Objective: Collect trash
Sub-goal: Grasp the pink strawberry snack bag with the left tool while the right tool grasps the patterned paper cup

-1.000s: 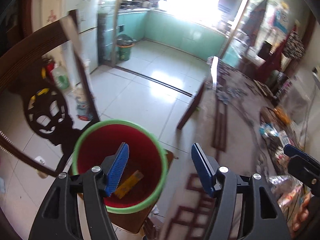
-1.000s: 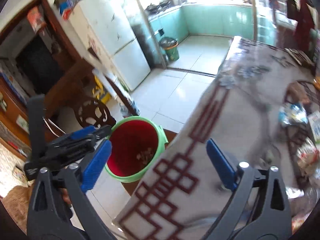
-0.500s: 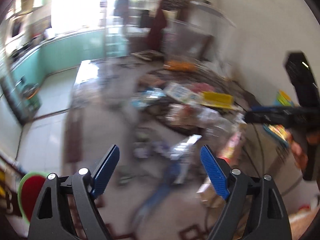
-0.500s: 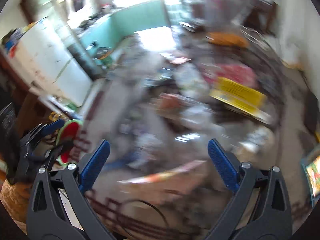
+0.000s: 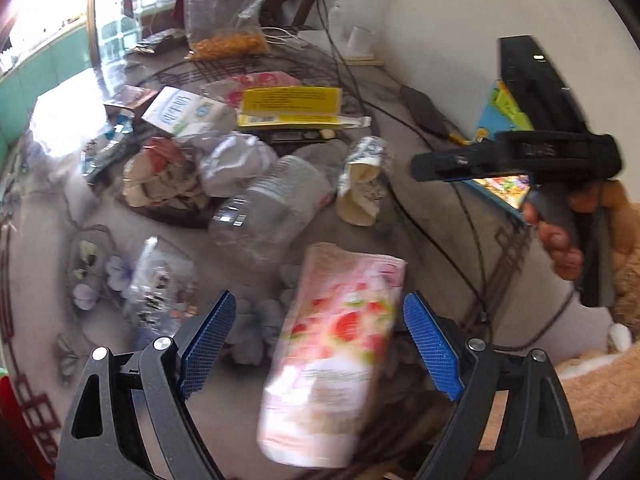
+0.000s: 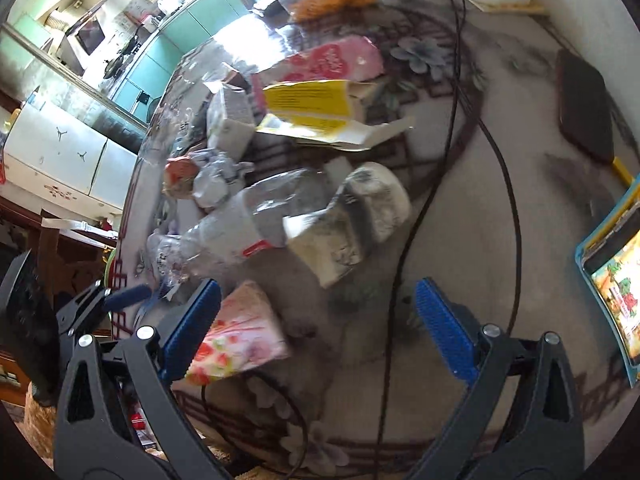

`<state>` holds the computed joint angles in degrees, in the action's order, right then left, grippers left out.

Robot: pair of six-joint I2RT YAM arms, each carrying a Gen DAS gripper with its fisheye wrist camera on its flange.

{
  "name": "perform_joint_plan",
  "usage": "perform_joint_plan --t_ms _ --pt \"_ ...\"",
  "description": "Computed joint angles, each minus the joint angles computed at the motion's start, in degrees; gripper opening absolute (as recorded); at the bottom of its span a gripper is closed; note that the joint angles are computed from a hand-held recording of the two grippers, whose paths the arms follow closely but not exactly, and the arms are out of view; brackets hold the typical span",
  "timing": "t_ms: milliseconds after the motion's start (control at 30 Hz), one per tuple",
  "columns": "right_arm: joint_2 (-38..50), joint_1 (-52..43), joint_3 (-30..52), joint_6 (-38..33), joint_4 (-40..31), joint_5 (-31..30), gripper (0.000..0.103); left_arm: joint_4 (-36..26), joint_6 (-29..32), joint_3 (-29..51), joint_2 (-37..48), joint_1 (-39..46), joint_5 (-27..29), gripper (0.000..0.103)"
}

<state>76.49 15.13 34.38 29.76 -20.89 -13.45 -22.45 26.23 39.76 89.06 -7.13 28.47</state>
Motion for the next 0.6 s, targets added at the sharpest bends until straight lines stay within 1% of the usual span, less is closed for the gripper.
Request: perform_joint_plan --t_ms 33,67,100,133,167,200,267,333,367,433,467,533,567,600 --pt "1.1 -1.8 -0.3 -1.2 0.7 -1.6 0.097 -1.0 0.3 0.2 0.3 -0.8 0.1 0.082" --pt "2.5 -2.9 0.0 -1.7 1.2 -2.7 0.096 -1.3 0.2 0.1 1.0 -2.6 -1.3 0.082" --pt "4.1 -3.9 0.3 -2.2 2.1 -4.1 0.096 -1.1 0.1 -0.1 1.3 -4.3 -3.3 0.082" --pt "5.2 -4.2 0.9 -2.2 2.3 -4.5 0.096 0.3 -0.4 -0.9 1.6 -6.3 -6.2 0.081" --pt "6.5 -4.5 1.4 -2.5 2.8 -5.0 0.096 1.3 -1.4 -0.9 2.3 -7.6 -7.7 0.081" --pt "7.4 -4.6 2.0 -2.8 3.0 -5.2 0.096 2.0 -2.8 -0.7 3.4 -8.2 -8.1 0.08" --pt "8.6 -4.5 2.7 -3.7 2.8 -5.4 0.096 2.6 -5.9 0.4 5.8 -7.8 -7.1 0.077" --pt "9.3 -4.5 2.9 -4.2 3.0 -5.9 0.096 3.3 -8.2 1.2 7.3 -7.4 -7.0 0.064" --pt "9.4 -4.7 2.8 -4.3 3.1 -6.1 0.096 3.6 -9.4 1.6 8.1 -7.1 -7.2 0.059" --pt "10.8 -5.6 3.2 -4.8 3.9 -6.8 0.096 3.8 -10.8 1.9 8.6 -6.3 -5.8 0.051" --pt "11.0 -6.1 2.9 -4.9 4.4 -7.1 0.096 4.3 -11.7 1.5 8.1 -6.9 -5.9 0.048" --pt "12.1 -6.9 2.8 -4.9 5.5 -7.7 0.095 5.0 -12.1 0.5 5.1 -7.6 -6.9 0.035" --pt "12.5 -7.3 2.9 -4.7 5.7 -8.1 0.093 5.4 -12.7 0.8 4.9 -8.1 -7.4 0.032" --pt "12.9 -7.4 2.8 -4.5 6.2 -8.3 0.093 5.2 -13.0 0.8 3.7 -7.8 -6.9 0.017"
